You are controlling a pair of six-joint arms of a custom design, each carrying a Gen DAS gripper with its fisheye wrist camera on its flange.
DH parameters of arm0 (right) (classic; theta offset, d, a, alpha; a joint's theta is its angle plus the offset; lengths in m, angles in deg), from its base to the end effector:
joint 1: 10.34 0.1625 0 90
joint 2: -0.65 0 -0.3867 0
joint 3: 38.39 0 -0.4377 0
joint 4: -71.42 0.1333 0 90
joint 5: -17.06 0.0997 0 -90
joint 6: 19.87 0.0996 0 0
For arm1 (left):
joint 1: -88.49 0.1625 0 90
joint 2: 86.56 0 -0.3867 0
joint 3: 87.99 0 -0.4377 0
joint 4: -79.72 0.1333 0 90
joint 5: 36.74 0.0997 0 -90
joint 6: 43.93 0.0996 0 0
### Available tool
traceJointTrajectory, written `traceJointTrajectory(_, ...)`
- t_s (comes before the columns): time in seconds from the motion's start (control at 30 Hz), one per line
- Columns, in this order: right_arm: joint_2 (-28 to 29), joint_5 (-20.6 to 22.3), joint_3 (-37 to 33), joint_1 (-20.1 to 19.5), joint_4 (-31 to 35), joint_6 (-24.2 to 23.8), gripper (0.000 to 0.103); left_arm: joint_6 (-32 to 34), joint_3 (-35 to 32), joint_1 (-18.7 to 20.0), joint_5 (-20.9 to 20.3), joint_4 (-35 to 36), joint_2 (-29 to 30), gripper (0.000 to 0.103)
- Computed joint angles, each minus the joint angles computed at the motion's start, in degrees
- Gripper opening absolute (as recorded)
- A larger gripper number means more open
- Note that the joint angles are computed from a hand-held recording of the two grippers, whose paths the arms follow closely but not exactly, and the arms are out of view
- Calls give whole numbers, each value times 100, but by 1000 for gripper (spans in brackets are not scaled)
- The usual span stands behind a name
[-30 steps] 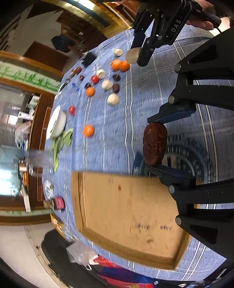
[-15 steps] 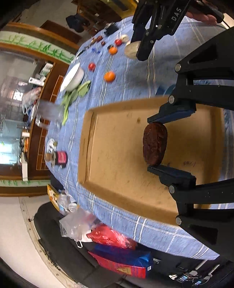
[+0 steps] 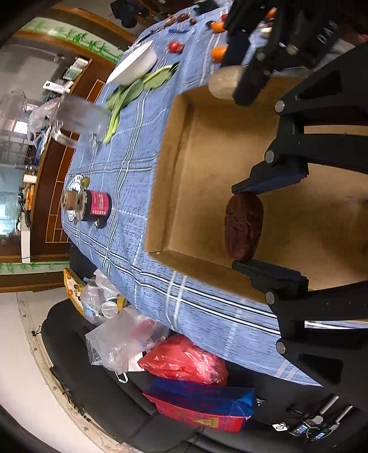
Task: Organize fruits
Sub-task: 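Carry the beige cube and red date over the cardboard tray with both tools, then open the right tool to drop the cube while the left tool releases the date, then grasp another beige cube with the right tool while the left tool grasps a mandarin orange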
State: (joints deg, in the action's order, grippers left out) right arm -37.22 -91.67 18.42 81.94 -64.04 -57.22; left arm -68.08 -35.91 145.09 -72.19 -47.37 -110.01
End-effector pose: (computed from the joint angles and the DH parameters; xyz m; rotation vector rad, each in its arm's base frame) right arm 0.1351 -0.8459 0.2179 0.8036 -2.5349 0.4651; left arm -0.2867 -0.8244 0.0642 0.0970 2.2748 -0.7122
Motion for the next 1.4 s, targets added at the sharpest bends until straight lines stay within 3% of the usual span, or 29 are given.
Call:
traceJointTrajectory(0.27,767,-138,-1022,20,485,150,43,-12,-1282,224,-26,655,733,45)
traceJointTrajectory(0.73,1157,-286,-1547,-12,762,161,44,-120,-1728,326,-38,997,985,45)
traceJointTrajectory(0.83,1150,-327,-1549,-6,779,192,45,-197,-1677,318,-28,1083,937,46)
traceJointTrajectory(0.97,963,-356,-1216,11,477,64,60,-116,-1407,273,86,934,794,47)
traceJointTrajectory(1.27,288,-300,-266,14,-47,-25,61,59,-470,138,264,390,269,47)
traceJointTrajectory(1.4,-303,-182,524,0,-376,-68,61,132,165,36,314,-37,-81,55)
